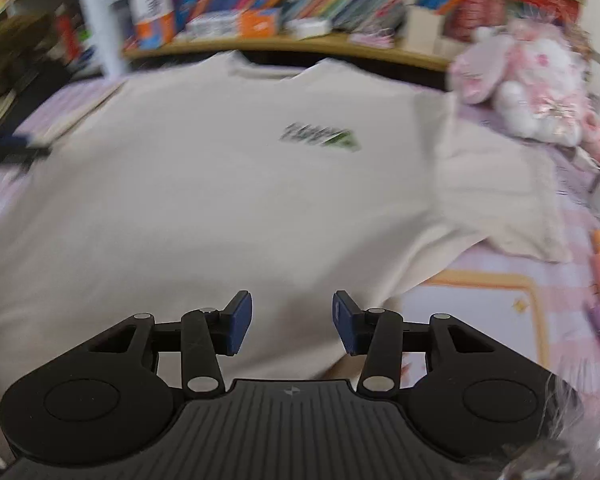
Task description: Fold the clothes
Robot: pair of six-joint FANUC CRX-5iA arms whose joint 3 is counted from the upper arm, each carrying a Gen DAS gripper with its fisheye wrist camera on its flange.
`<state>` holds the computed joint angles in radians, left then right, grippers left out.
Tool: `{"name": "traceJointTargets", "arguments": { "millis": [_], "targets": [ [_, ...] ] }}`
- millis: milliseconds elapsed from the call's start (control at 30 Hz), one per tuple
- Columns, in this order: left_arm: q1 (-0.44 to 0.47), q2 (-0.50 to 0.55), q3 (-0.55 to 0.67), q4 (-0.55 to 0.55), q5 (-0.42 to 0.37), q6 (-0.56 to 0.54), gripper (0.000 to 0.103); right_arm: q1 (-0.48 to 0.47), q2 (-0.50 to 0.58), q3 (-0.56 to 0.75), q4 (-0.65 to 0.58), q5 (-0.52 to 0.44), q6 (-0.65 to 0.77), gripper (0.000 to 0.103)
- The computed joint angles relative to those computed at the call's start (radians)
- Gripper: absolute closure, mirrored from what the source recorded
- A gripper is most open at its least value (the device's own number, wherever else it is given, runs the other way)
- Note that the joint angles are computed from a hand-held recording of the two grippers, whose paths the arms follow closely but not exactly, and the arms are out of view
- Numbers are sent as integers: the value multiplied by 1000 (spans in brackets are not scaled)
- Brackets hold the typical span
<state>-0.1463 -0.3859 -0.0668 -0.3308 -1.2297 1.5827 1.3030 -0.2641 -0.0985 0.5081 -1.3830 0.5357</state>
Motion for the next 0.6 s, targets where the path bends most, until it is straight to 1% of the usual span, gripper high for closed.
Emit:
{"name": "traceJointTargets", "arguments": {
  "millis": [33,67,100,133,167,200,233,267,300,333,367,400,433,467,533,567,600],
  "targets": [
    [36,1,2,16,6,-20,95,12,5,0,-1,-12,4,61],
    [68,9,18,2,11,-9,95,22,11,-1,-2,-23,9,61],
    [118,17,32,12,16,15,95,26,13,-4,-2,-31,15,61],
    [187,30,50,45,22,51,95,28,16,-4,-6,-37,19,61],
    [254,48,75,64,21,114,91,29,18,-4,-9,-43,21,61],
    [286,64,98,54,14,175,88,29,18,-3,-11,-45,18,60],
    [305,87,129,34,-10,242,86,29,19,-3,-12,-48,15,60],
    [291,126,185,-36,-74,326,87,27,19,-1,-14,-48,13,60],
    [268,147,214,-82,-103,365,87,25,19,1,-15,-49,10,60],
    [262,157,228,-104,-109,385,86,22,19,4,-16,-51,6,60],
    [262,139,207,-73,-63,370,85,15,17,3,-18,-48,4,60],
    [282,113,161,9,13,313,85,8,15,2,-20,-46,3,60],
    [305,89,112,106,89,241,82,1,13,1,-21,-45,2,60],
    [318,81,69,219,147,150,79,3,11,0,-17,-50,-4,60],
    [305,104,13,410,217,-15,79,6,8,-2,-14,-60,0,60],
    [276,130,3,473,240,-72,79,6,7,-3,-15,-64,8,61],
    [241,158,8,502,258,-98,79,7,6,-4,-15,-69,15,61]
  ]
}}
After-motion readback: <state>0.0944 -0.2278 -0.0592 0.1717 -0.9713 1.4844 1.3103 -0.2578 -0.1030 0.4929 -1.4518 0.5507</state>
